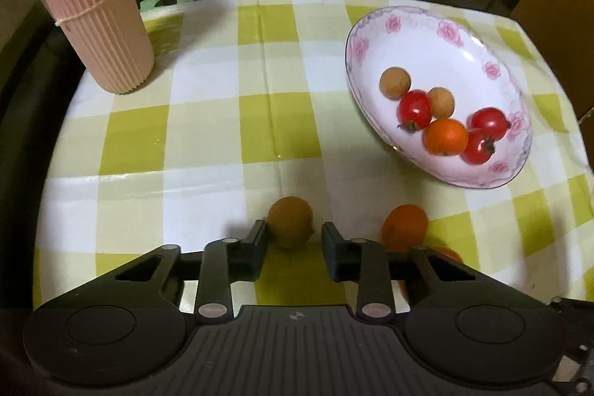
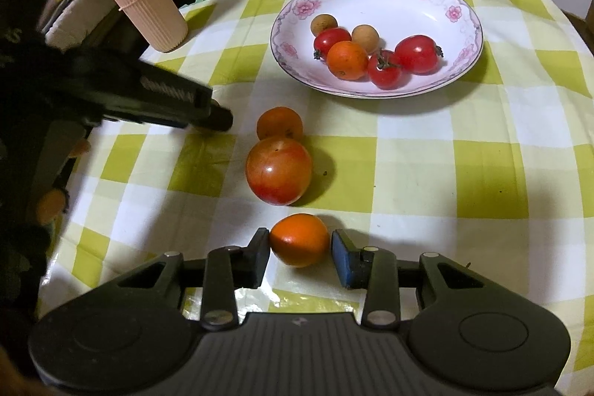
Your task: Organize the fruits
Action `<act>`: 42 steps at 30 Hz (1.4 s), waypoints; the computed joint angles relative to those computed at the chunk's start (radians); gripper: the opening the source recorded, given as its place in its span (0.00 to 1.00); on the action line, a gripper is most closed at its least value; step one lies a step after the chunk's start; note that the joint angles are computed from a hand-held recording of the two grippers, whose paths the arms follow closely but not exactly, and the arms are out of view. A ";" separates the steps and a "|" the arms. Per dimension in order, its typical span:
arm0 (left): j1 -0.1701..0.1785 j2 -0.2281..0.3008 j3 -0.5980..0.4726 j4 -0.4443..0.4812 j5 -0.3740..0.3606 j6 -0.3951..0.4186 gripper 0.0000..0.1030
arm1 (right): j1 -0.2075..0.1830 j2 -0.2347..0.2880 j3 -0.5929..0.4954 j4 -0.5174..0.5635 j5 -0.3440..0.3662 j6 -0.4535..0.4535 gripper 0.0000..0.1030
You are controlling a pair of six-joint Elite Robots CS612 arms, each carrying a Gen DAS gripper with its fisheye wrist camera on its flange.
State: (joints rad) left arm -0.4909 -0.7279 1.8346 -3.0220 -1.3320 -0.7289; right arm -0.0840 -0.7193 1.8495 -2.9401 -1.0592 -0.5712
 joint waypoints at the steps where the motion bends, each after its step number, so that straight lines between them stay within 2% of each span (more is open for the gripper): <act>1: -0.001 0.000 0.000 -0.002 0.004 -0.001 0.36 | 0.000 0.001 -0.001 0.001 0.002 0.002 0.34; 10: -0.002 -0.010 0.018 -0.006 -0.006 0.001 0.33 | -0.003 -0.002 0.002 -0.005 0.007 0.003 0.33; 23: -0.052 -0.074 0.127 -0.015 -0.059 0.021 0.33 | -0.016 -0.021 0.032 -0.020 0.010 -0.033 0.31; 29: -0.053 -0.071 0.136 -0.031 -0.076 0.010 0.35 | -0.019 -0.028 0.043 -0.010 0.000 -0.056 0.31; 31: -0.054 -0.071 0.138 -0.050 -0.076 0.012 0.42 | -0.016 -0.028 0.042 0.004 -0.013 -0.072 0.31; 32: -0.054 -0.072 0.139 -0.060 -0.076 0.010 0.51 | -0.016 -0.027 0.042 0.003 -0.013 -0.070 0.31; 33: -0.054 -0.073 0.142 -0.073 -0.075 0.006 0.55 | -0.016 -0.027 0.041 0.009 -0.013 -0.067 0.31; 42: -0.061 -0.089 0.174 -0.122 -0.084 -0.028 0.62 | -0.020 -0.031 0.031 0.040 0.006 -0.067 0.31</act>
